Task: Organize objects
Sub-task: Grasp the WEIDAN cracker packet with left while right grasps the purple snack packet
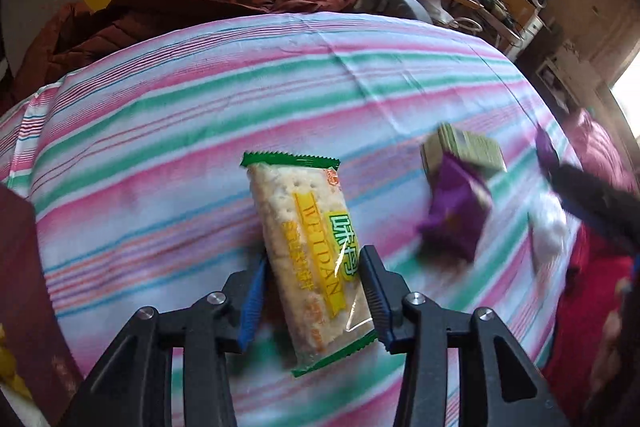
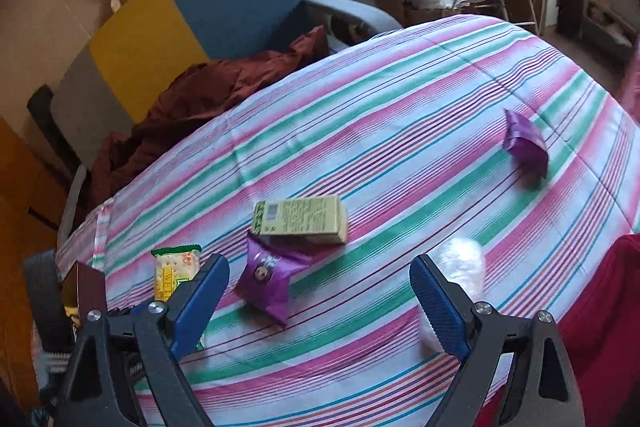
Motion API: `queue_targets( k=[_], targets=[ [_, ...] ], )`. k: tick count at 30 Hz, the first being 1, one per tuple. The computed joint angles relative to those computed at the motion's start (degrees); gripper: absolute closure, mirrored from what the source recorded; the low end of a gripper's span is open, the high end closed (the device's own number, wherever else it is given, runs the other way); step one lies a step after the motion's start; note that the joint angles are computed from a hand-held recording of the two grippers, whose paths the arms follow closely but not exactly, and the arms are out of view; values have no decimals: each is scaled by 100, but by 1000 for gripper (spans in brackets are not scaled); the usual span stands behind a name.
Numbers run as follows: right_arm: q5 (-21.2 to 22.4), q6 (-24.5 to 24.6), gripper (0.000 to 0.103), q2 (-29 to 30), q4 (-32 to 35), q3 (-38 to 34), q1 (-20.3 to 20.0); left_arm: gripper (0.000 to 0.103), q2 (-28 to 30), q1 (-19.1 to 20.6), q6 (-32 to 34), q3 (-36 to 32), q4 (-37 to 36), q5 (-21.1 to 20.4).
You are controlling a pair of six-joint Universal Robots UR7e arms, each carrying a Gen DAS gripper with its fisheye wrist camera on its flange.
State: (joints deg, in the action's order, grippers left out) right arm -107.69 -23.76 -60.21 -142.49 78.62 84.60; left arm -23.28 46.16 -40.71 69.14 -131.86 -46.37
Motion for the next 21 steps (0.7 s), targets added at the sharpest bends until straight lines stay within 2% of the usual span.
queue_targets(
  k=[4,12,18,19,21],
  targets=[
    [106,83,10,53,306,-33,-7,52,0,-63,42,44,160,122],
    [97,264,10,184,492,-123,11,51,-160,-94,110,433,-264,113],
    [-139,198,11,336,494,-145,90,51,-381,-59,195,821,-809,-170],
    [-232,180,13,402,533,-193,110,51,-374,-62,190,802,-766,-162],
    [-367,68,30,502,628,-246,142,48,-329,-79,194,721,-625,-105]
  ],
)
